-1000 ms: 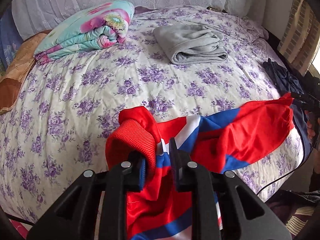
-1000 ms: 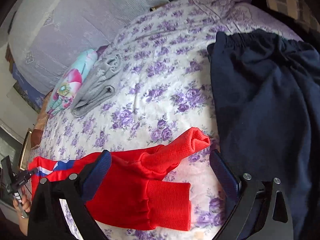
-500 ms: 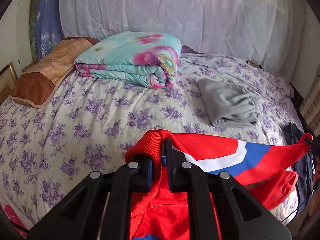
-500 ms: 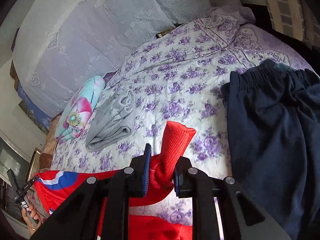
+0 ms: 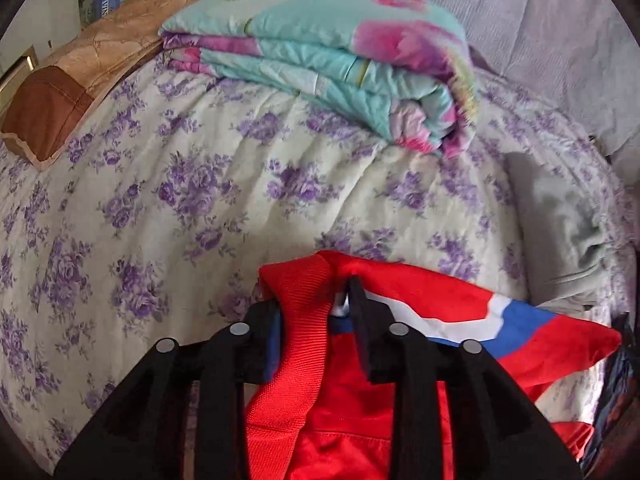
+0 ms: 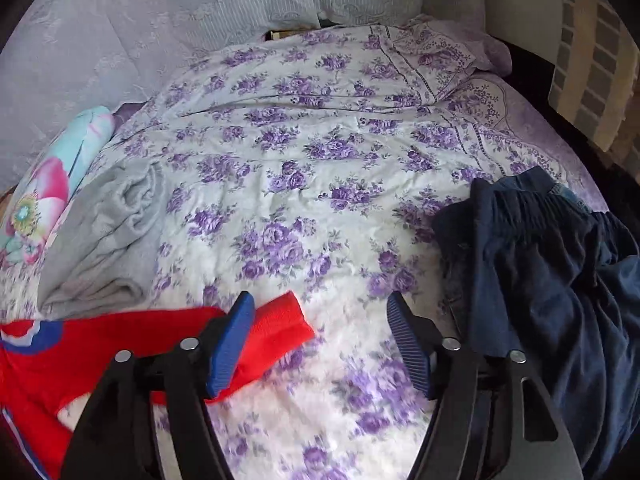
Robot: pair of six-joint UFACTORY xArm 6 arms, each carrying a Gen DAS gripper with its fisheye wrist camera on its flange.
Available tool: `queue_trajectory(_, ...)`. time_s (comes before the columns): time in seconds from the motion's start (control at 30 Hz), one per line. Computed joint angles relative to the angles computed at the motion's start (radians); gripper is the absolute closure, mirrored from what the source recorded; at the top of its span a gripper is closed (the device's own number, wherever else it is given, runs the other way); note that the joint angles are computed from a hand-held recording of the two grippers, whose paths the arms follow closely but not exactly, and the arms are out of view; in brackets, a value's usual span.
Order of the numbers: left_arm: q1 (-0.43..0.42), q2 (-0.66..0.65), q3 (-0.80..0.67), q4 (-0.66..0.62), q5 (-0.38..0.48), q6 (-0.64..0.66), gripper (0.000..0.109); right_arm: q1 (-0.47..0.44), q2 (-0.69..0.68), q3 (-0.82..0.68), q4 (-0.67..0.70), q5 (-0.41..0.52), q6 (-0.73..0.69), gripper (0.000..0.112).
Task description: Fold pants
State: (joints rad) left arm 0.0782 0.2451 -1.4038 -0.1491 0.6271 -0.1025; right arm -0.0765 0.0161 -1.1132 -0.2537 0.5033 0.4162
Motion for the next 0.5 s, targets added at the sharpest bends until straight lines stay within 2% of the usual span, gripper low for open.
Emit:
queue_trajectory(0.03, 0.009, -0.04, 0.033, 0.002, -0.026, 0.0, 0.046, -0.003, -0.055, 0.054, -0.023, -0.008, -0.008, 0.032)
queue_trajectory(0.1, 0.031, -0.115, 0.095, 0.031, -0.098, -0.019, 0.021, -0.016, -0.164, 0.165, 0.025, -0.04, -0.093, 0.032)
queue_trajectory(0.13, 0.046, -0.146, 0.118, 0.018, -0.116, 0.003, 0.02, -0.022, -0.205, 0.202, 0.037, -0.035, -0.122, 0.032)
queue_trajectory(0.2, 0.077, -0.176, 0.123, 0.046, -0.084, -0.025, 0.02, -0.037, -0.278, 0.267, 0.063, -0.018, -0.162, 0.032)
queue_trajectory(0.27, 0.095, -0.218, 0.157, 0.02, -0.038, 0.015, 0.021, -0.049, -0.358, 0.338, 0.211, 0.018, -0.278, 0.032)
queue_trajectory(0.37, 0.082, -0.388, 0.366, 0.1, -0.061, 0.031, 0.021, -0.054, -0.492, 0.476, 0.279, 0.05, -0.315, 0.032)
queue_trajectory(0.5, 0.067, -0.665, 0.67, 0.022, -0.087, 0.086, 0.021, -0.064, -0.693, 0.678, 0.372, 0.061, -0.308, 0.03)
